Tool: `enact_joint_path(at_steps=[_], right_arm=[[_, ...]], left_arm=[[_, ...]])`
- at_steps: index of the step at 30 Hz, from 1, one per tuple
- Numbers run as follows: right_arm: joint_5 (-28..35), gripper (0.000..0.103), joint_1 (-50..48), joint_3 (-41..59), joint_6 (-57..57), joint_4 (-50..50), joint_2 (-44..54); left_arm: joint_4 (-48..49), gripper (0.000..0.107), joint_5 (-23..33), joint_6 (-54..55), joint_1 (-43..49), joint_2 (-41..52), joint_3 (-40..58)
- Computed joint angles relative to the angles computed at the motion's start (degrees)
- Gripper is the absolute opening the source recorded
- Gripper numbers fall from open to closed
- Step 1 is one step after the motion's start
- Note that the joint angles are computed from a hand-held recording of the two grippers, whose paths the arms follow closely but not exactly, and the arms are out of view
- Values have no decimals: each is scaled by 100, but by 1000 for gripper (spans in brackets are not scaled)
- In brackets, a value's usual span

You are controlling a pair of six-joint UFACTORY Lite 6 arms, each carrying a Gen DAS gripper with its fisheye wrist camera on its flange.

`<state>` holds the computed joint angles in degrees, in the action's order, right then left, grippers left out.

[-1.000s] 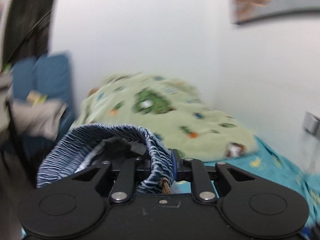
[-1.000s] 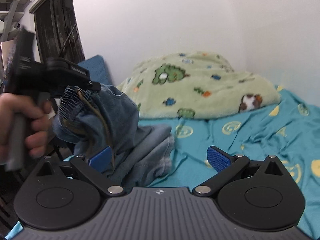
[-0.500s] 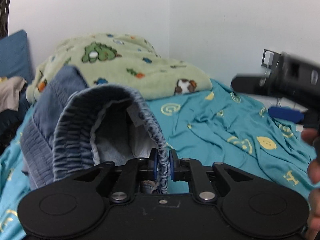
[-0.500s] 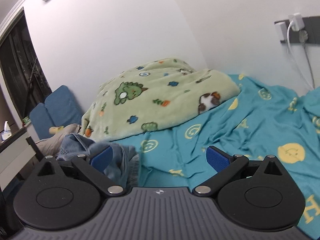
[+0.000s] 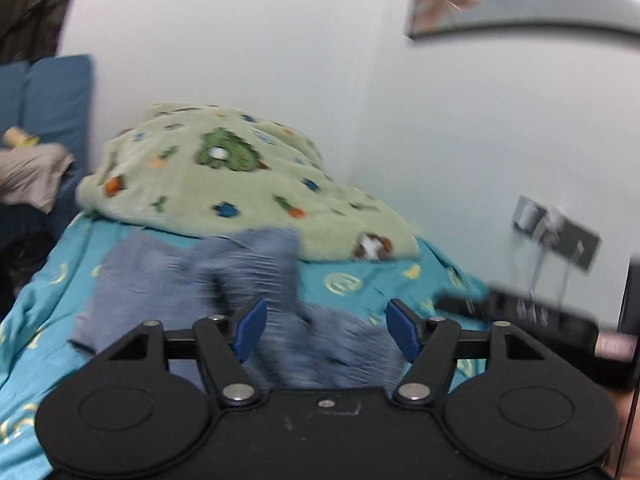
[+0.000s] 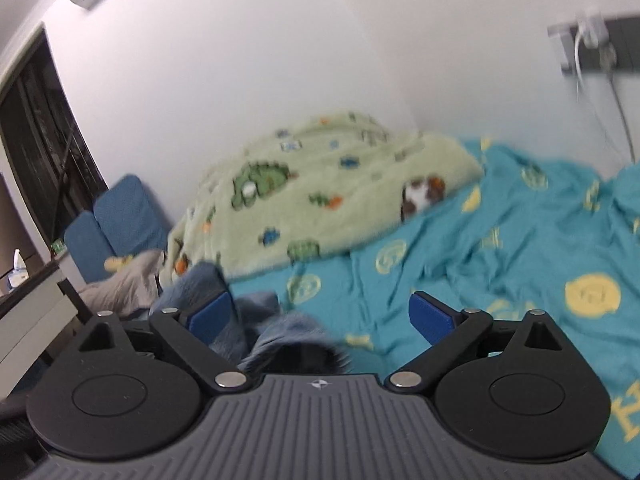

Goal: Fold clothes

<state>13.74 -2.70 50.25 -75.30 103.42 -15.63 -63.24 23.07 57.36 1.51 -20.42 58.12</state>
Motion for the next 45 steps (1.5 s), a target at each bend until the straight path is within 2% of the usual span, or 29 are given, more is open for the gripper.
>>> enact_joint_path(at_steps=[3, 7, 9, 12, 16, 19, 21, 23, 27, 30, 34, 35, 37, 39, 42, 45], right_arm=[[340, 96, -133, 54, 1122, -681, 281], [106, 96, -176, -7, 1701, -673, 471], [169, 85, -331, -33, 2167, -726, 641], [349, 82, -567, -57, 2733, -816, 869], [559, 80, -706, 57, 3004, -712, 1256], [638, 68, -712, 186, 3467, -968, 1531], [721, 59, -723, 204, 3326, -817, 1584], [818, 56, -743, 223, 2976, -484, 1638], [948, 57, -684, 299, 2219, 94, 1806], [822, 63, -529, 478, 1695, 293, 2031], [882, 61, -360, 853, 849, 613, 2533], [879, 59, -290, 891, 441, 793, 2559], [851, 46, -150, 918, -318, 1106, 2517], [768, 17, -30, 930, -581, 1082, 2387], [754, 13, 171, 751, -1156, 1206, 1948], [537, 11, 502, 582, -1275, 876, 1514]], left_arm=[[-51, 68, 10, -416, 423, 429, 272], [92, 69, 493, -1227, 794, 1404, 1039], [66, 70, 714, -1413, 776, 1756, 1364], [-16, 74, 759, -1153, 507, 2074, 1681], [498, 76, 572, -1394, -150, 2738, 2252], [996, 76, 447, -1678, -566, 3294, 2715], [1360, 76, 395, -1903, -799, 3670, 3049], [1669, 76, 405, -2159, -920, 4008, 3372], [2384, 76, 611, -2870, -958, 4470, 4041], [2814, 76, 791, -3416, -886, 4470, 4174], [2514, 76, 1000, -3304, -540, 3751, 3565], [2367, 76, 1063, -3176, -407, 3487, 3327], [2237, 76, 1237, -2979, -123, 2967, 2900], [2230, 76, 1453, -2825, 189, 2469, 2539], [2016, 76, 1691, -2471, 709, 1735, 1977], [1221, 79, 2074, -1774, 1337, 1184, 1474]])
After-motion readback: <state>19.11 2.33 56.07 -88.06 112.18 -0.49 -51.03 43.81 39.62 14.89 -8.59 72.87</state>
